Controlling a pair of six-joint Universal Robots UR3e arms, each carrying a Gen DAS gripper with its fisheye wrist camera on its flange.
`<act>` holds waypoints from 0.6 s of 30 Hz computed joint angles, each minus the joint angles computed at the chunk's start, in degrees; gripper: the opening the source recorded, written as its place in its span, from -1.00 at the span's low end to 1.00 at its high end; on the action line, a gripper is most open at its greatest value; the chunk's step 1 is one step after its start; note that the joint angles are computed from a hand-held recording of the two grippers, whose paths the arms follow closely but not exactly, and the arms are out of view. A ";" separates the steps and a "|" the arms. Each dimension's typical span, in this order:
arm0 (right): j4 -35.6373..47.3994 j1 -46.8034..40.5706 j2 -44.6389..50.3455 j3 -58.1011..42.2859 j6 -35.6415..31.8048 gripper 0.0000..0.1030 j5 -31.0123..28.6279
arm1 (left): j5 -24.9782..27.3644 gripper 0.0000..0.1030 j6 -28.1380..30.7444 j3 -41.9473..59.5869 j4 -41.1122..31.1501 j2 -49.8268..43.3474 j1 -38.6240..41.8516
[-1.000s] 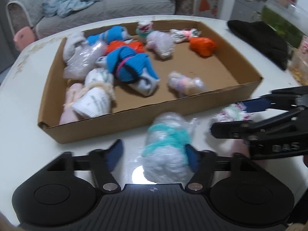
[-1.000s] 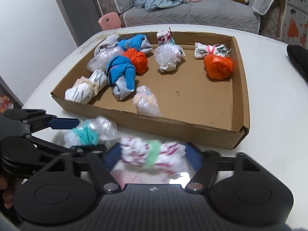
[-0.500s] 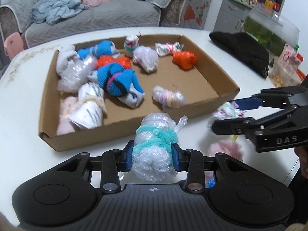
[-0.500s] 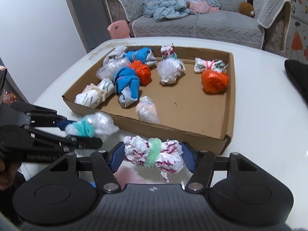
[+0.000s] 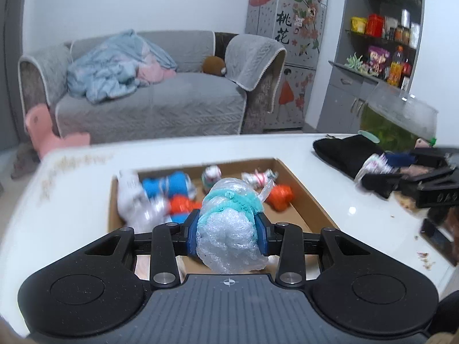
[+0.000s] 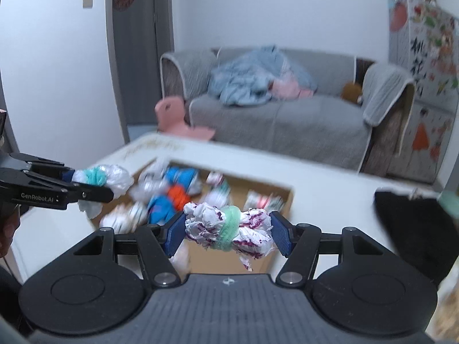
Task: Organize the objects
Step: 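Carry both bundles over the tray, lower them in and open both grippers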
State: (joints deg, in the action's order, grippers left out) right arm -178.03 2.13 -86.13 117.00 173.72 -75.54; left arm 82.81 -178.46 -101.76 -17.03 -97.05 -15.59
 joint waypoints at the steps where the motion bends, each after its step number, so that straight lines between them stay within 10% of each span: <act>1: 0.20 -0.37 0.52 -1.42 -0.65 0.14 0.00 | 1.50 -0.13 0.84 3.29 -1.66 -1.30 -1.05; 18: 8.44 0.60 18.97 -25.14 -12.28 0.17 -0.12 | 4.34 -0.12 6.39 44.06 -25.29 -30.25 -5.57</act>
State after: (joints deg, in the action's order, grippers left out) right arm -169.59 2.73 -67.16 91.86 161.44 -75.66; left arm 87.15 -172.07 -57.70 -42.32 -127.30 -21.16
